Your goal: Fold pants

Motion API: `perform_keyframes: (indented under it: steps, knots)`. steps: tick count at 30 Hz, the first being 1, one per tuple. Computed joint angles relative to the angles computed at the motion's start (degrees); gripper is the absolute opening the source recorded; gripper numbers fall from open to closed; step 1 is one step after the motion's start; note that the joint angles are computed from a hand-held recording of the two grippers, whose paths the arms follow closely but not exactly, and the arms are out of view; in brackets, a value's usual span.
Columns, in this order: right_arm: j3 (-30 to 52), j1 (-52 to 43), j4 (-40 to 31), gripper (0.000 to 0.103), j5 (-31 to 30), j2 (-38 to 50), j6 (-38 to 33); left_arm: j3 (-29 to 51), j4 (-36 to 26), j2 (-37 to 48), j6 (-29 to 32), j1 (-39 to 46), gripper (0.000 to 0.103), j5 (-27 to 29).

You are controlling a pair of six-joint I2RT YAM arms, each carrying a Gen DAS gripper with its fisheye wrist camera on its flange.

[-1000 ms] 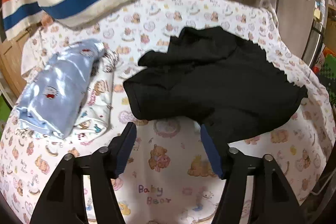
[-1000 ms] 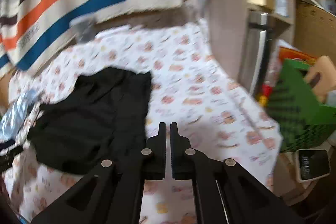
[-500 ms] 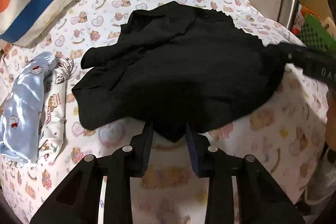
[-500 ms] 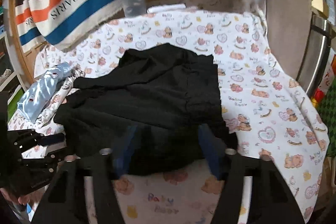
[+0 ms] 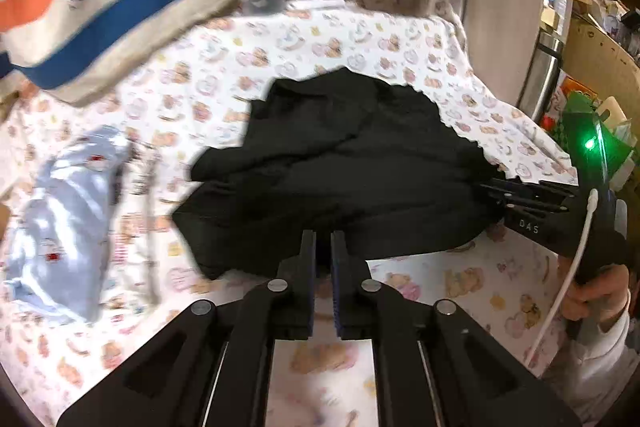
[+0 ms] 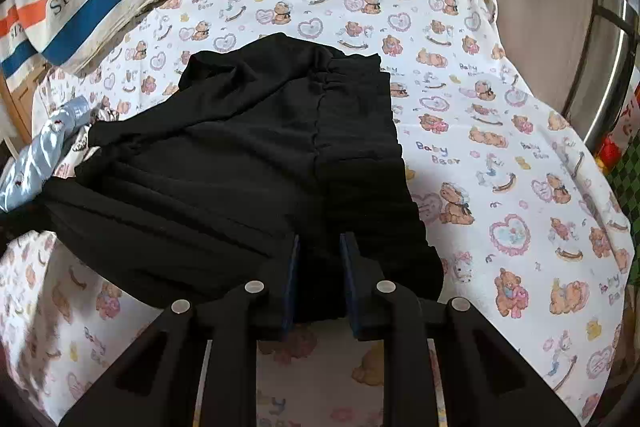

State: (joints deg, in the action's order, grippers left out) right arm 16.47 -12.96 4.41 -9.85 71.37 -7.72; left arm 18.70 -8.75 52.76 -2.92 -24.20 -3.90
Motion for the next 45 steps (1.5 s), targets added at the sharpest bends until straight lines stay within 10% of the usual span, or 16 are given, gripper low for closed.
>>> perform_keyframes:
  steps: [2, 7, 11, 21, 27, 29, 30, 31, 45]
  knots:
    - [-0.4, -0.4, 0.4, 0.021, 0.2, -0.3, -0.3, -1.7, -3.1, -6.3, 0.2, -0.6, 0.006, -7.2]
    - [-0.1, -0.6, 0.1, 0.021, -0.1, -0.3, -0.5, -4.8, -6.0, -12.7, 4.0, 11.7, 0.008, -3.4]
    - [-0.4, 1.0, 0.9, 0.021, 2.2, -0.4, 0.3, -6.4, 0.6, -2.6, 7.3, 16.4, 0.032, 2.2]
    - [-0.3, 0.8, 0.9, 0.021, 1.6, -0.3, 0.4, -4.2, 10.7, 13.1, 1.5, -3.7, 0.075, -5.2]
    - [0.0, -1.1, 0.6, 0.021, -1.3, 0.0, 0.0, 1.3, 15.4, 25.9, -2.4, -9.0, 0.070, -18.3]
    - [-0.2, -1.2, 0.7, 0.021, -1.4, 0.0, -0.1, 0.9, 16.6, 25.8, -1.8, -7.9, 0.041, -18.0]
    - [-0.1, -1.2, 0.7, 0.021, -1.4, 0.0, 0.0, 0.5, 16.3, 24.5, -1.5, -6.8, 0.010, -16.3]
    - [-0.1, -1.2, 0.7, 0.021, -1.4, 0.1, 0.0, 0.3, 15.1, 23.1, -1.4, -5.7, 0.008, -14.8]
    - [-0.2, -7.4, -10.4, 0.021, -7.2, -10.3, -3.7, -7.0, -7.3, -9.5, 2.0, -3.4, 0.013, -11.0]
